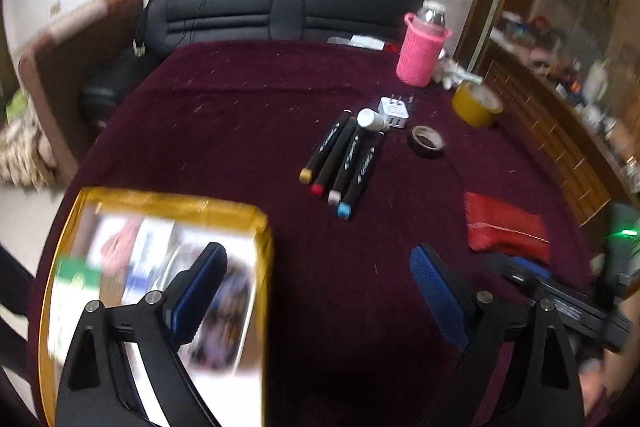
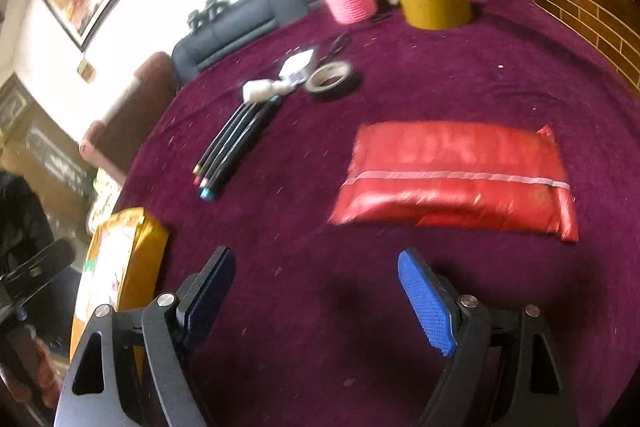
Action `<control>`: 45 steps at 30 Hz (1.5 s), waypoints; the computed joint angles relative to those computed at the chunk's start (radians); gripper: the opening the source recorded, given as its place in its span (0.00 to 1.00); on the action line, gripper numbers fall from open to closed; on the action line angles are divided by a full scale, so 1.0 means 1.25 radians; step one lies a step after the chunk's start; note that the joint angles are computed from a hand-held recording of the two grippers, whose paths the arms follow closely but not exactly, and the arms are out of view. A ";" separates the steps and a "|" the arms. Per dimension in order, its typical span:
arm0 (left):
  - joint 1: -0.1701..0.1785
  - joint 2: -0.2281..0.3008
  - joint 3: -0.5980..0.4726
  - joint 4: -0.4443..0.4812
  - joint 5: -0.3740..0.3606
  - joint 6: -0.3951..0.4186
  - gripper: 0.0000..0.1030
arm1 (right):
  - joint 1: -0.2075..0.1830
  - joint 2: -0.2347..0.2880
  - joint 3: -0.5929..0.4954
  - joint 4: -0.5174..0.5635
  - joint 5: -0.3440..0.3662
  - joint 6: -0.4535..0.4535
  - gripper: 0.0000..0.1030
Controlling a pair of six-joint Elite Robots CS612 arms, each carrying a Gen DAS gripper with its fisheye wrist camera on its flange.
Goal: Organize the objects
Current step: 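Move both grippers away from the tray toward the black markers on the table, then grasp a yellow-capped black marker with the left gripper while the right gripper grasps a blue-capped marker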
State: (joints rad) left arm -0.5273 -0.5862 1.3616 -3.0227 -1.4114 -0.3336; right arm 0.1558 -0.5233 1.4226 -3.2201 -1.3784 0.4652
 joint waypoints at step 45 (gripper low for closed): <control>-0.038 0.060 -0.068 0.128 -0.149 0.099 0.29 | -0.032 -0.008 0.083 -0.159 -0.006 0.082 0.85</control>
State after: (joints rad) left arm -0.5751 -0.5111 1.2760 -2.8629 -1.5982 -0.2102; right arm 0.1158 -0.5334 1.5264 -3.4192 -1.3860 0.5682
